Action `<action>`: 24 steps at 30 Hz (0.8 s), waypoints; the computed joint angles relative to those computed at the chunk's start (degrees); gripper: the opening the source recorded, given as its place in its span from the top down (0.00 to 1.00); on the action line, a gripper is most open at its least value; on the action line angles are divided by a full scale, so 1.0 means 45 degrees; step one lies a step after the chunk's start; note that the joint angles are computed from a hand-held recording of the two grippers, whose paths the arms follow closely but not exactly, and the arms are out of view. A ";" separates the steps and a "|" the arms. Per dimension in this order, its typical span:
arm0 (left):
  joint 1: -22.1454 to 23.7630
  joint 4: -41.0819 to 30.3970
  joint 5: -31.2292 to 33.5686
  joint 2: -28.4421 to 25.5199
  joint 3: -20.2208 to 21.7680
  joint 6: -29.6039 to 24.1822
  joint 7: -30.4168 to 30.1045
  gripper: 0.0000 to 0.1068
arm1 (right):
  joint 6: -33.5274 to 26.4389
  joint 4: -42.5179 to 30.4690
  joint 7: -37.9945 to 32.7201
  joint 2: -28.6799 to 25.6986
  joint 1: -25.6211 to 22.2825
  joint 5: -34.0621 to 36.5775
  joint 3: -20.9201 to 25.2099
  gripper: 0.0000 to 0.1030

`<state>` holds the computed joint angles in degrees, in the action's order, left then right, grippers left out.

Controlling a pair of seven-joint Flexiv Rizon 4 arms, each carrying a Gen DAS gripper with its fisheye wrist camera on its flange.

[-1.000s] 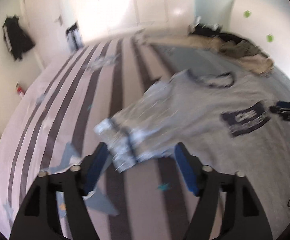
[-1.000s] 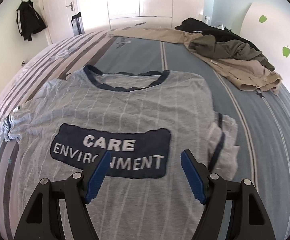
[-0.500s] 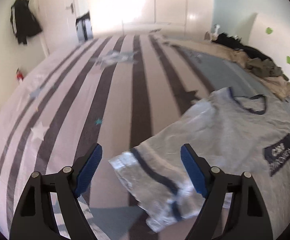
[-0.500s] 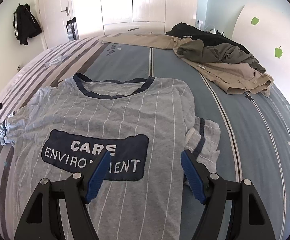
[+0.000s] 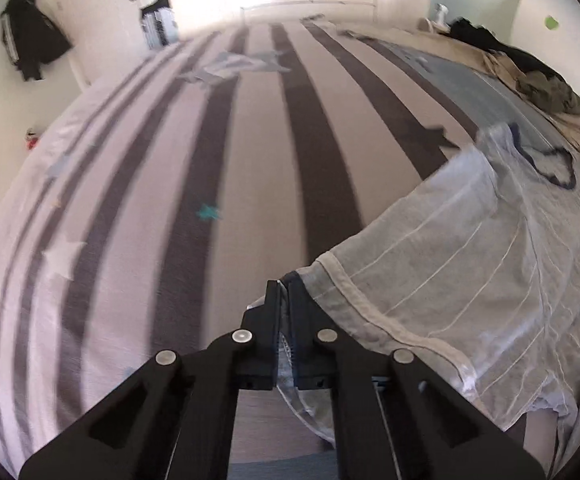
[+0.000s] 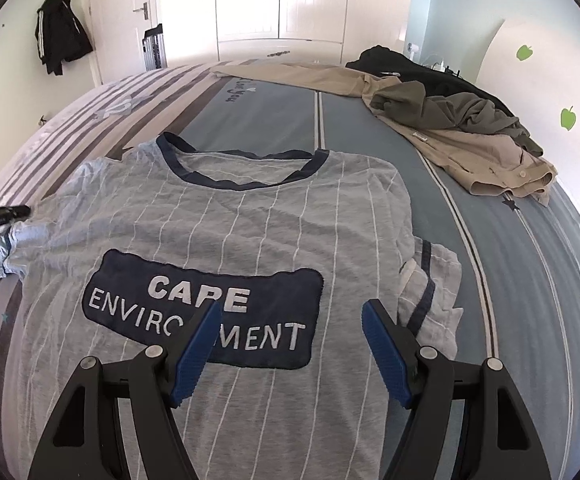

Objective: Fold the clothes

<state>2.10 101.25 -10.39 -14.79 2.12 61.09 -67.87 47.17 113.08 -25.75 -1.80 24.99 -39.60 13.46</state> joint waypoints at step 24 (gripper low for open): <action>-0.2964 0.3628 -0.4202 0.4355 -0.0993 0.2228 0.1566 0.37 | 0.0830 0.1494 -0.0975 0.1565 -0.1615 0.0514 -0.0362 0.32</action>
<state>-11.24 117.58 -29.30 4.81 -2.35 71.12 -60.83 50.91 119.80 -30.13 5.24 17.72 -37.29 11.83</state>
